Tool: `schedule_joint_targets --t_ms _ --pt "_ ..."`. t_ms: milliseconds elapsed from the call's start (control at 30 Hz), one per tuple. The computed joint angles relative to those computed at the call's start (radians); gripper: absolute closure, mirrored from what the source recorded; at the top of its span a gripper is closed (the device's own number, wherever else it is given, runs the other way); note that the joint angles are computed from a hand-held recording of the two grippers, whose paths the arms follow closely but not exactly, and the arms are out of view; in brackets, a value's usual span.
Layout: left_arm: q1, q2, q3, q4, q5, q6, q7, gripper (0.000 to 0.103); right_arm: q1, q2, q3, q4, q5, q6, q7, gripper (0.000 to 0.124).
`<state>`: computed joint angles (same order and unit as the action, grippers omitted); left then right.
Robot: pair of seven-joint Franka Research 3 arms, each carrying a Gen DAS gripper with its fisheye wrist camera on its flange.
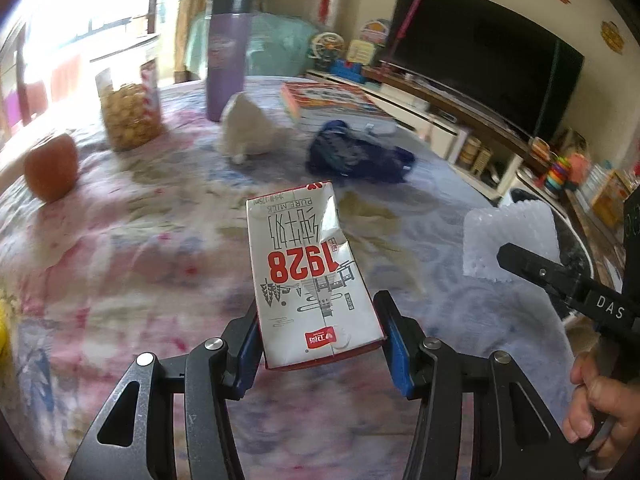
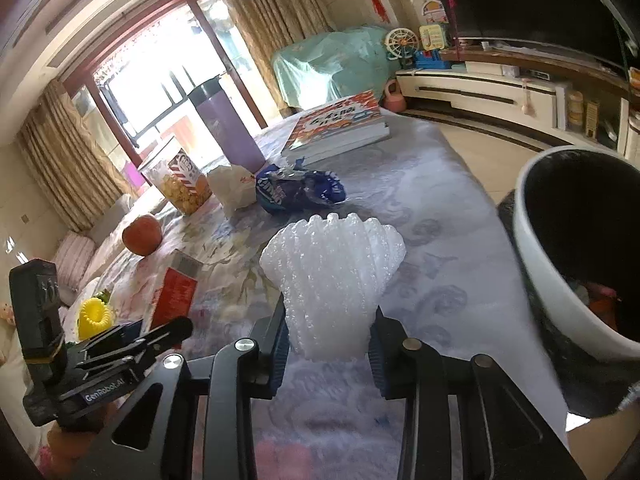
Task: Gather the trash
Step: 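Carry the red-and-white carton and white foam block over the trash bin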
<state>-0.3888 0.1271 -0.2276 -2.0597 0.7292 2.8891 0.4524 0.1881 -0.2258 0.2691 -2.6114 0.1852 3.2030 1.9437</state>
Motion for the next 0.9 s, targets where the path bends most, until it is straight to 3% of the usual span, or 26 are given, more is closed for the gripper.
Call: schedule_joint_targets --t_ms 400,900 --pt "-0.043 0.073 -0.021 0.097 -0.087 -0.008 0.155 0.052 -0.004 -0.130 -0.021 -0.093 0.041 -0.003 -0.006 0.090" --pt "-0.114 0.176 -0.027 0.250 -0.153 -0.046 0.309 0.052 -0.094 -0.290 0.000 -0.193 0.046 -0.037 0.031 0.090"
